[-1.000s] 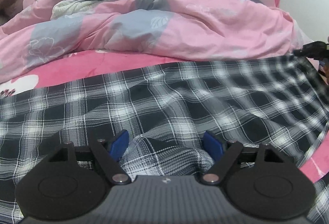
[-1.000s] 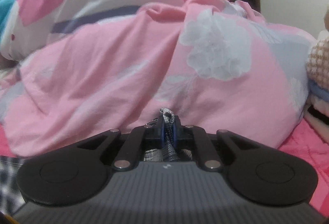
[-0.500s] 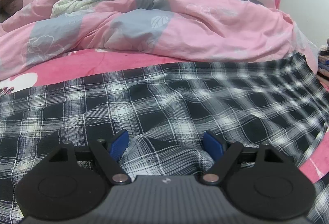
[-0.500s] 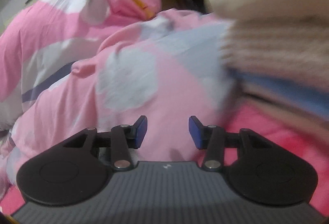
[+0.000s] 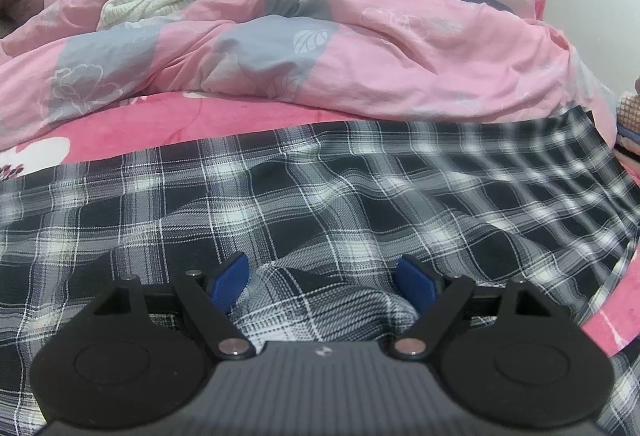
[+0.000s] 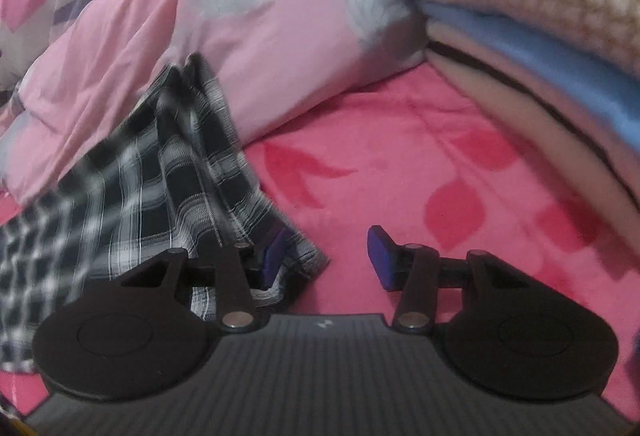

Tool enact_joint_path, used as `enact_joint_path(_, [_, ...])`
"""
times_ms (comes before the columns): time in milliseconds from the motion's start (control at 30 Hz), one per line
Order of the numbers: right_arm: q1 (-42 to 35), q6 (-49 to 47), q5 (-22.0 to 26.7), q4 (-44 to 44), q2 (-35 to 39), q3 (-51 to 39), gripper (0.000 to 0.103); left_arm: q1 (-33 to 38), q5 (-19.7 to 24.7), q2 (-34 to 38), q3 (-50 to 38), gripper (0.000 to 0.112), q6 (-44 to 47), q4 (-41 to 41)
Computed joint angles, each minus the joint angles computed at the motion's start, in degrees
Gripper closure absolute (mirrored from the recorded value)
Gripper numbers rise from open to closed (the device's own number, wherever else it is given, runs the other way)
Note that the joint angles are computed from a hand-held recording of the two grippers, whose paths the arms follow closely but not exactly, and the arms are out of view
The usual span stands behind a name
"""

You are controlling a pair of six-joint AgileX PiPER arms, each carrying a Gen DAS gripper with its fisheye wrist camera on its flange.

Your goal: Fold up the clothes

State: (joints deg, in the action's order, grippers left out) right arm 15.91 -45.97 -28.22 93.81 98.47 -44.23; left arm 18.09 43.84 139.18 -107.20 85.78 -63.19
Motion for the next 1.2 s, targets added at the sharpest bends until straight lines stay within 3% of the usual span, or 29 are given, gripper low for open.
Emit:
enact_joint_path(133, [-1.0, 9.17, 2.62, -12.93, 1.55, 0.8, 0.061, 0.19, 0.54, 0.28, -0.3, 0.029, -0.17, -0.28])
enact_joint_path(233, [-0.26, 0.06, 1.59, -7.63, 3.99, -1.61, 0.081, 0.14, 0.23, 0.08, 0.2, 0.029, 0.37, -0.64])
enact_joint_path(300, [0.29, 0.09, 0.87, -8.38, 3.54, -1.14, 0.097, 0.07, -0.05, -0.05, 0.48, 0.029, 0.64, -0.74])
enact_joint_path(333, [0.6, 0.77, 0.4, -9.27, 3.33, -0.77, 0.1, 0.04, -0.09, -0.04, 0.46, 0.029, 0.6, -0.7])
enact_joint_path(467, [4.13, 12.95, -6.51, -12.57, 0.1, 3.38, 0.1, 0.07, 0.07, 0.09, 0.19, 0.029, 0.51, -0.57])
enact_joint_path(600, [5.49, 21.93, -8.94, -11.32, -2.87, 7.24, 0.1, 0.09, 0.16, 0.17, 0.12, 0.029, 0.54, -0.61])
enact_joint_path(733, [2.12, 24.88, -3.6, -9.46, -1.15, 6.97, 0.098, 0.25, 0.38, 0.37, 0.03, 0.029, 0.69, -0.85])
enact_joint_path(900, [4.15, 16.68, -12.5, -1.23, -1.3, 4.98, 0.089, 0.35, 0.54, 0.49, -0.14, 0.029, 0.57, -0.81])
enact_joint_path(1033, [2.4, 16.23, -9.53, -10.35, -0.84, 2.61, 0.089, 0.39, 0.65, 0.6, -0.46, 0.029, 0.37, -0.61])
enact_joint_path(1100, [1.03, 16.3, -5.96, -17.05, 1.25, -1.13, 0.089, 0.44, 0.9, 0.76, -0.85, 0.029, 0.05, -0.39])
enact_joint_path(1200, [-1.17, 11.88, -3.28, -19.75, 5.78, -8.76, 0.086, 0.52, 1.27, 0.85, -1.15, 0.029, -0.4, -0.26])
